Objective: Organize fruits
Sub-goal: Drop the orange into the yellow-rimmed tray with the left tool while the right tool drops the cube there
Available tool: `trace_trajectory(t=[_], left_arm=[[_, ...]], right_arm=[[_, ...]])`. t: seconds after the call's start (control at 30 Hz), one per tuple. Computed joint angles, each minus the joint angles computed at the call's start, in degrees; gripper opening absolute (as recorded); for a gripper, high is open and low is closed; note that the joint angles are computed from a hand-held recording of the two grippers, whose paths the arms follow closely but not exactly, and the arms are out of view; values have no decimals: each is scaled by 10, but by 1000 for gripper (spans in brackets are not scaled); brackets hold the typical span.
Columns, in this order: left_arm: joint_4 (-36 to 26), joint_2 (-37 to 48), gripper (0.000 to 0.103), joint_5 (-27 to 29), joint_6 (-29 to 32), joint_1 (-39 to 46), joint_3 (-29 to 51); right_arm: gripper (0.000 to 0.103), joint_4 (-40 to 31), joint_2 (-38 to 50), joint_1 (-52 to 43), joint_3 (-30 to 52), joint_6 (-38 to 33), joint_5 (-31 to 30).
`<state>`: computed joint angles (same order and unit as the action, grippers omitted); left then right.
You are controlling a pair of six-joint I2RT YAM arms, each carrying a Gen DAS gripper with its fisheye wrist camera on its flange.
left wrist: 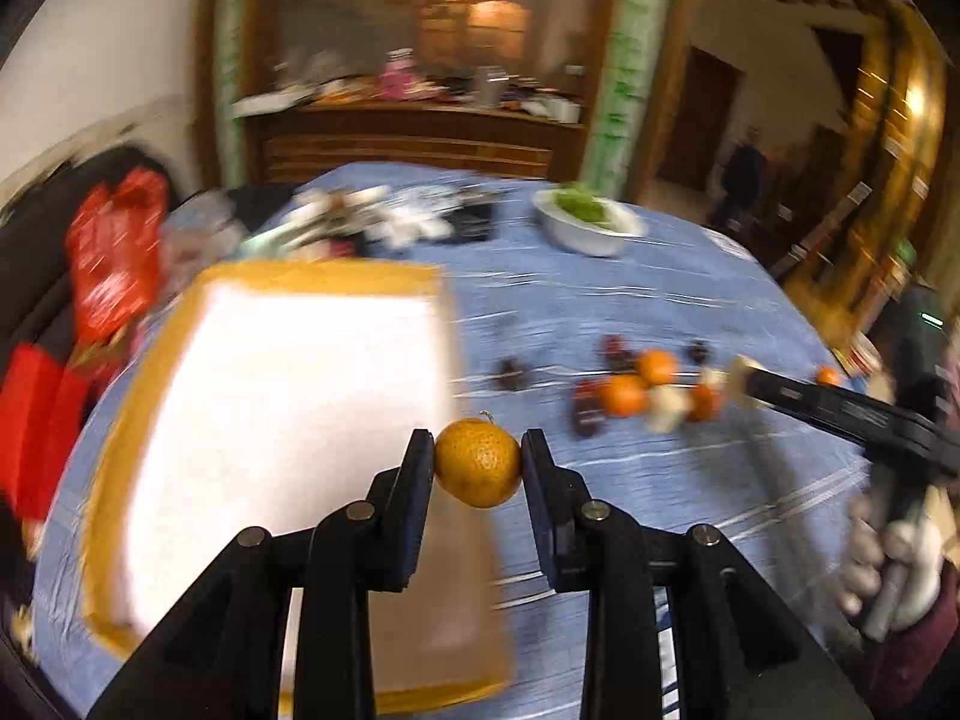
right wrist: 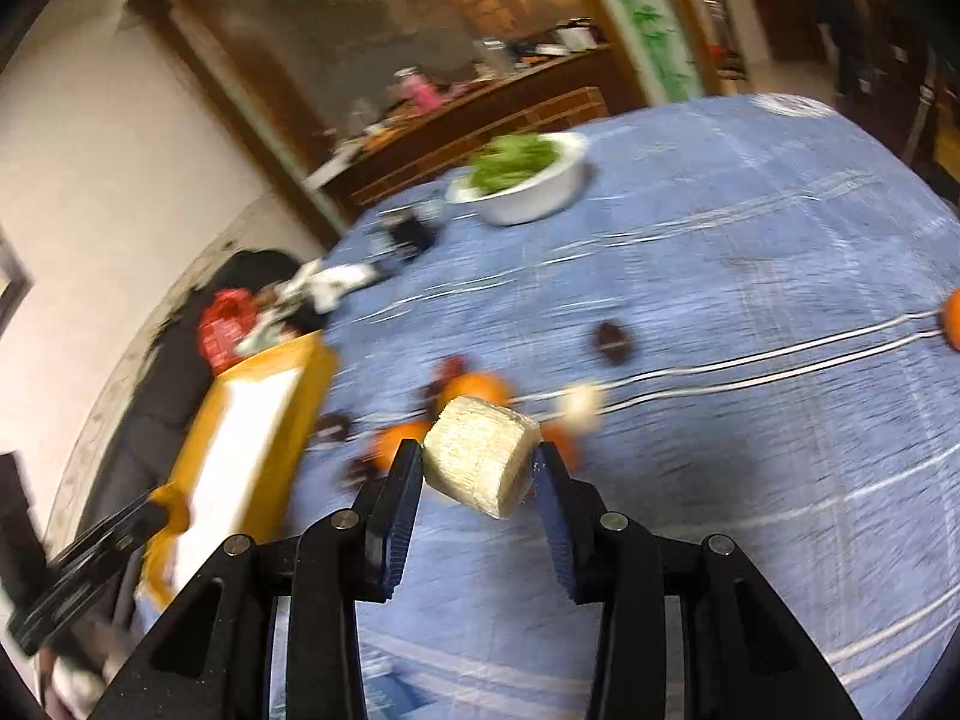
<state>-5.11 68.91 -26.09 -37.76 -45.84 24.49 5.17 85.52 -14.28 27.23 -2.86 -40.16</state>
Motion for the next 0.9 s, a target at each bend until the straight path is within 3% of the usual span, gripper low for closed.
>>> trace_trajectory(t=[0.13,0.23,0.4,0.57,0.67,0.73,0.8,0.9], left_arm=[[-19,-73,29,36,0,103,-72],[-12,-103,29,92,38,214,-117],[19,-132,30,191,97,354,-168],[-41,-246,31,268,130,452,-192],[-92,-320,46,321,153,529,-194],[-143,-383,56,334,158,558,-192],[-172,-416,60,358,165,590,-190],[-199,-444,63,402,172,632,-187]], right_arm=[[42,-14,-101,167,-34,66,58],[42,-3,-122,292,-40,118,110],[43,51,-18,487,14,189,217],[43,75,97,563,72,210,270],[44,77,146,599,100,213,307],[45,82,152,604,104,210,316],[52,84,149,615,104,204,331],[53,81,121,624,92,200,344]])
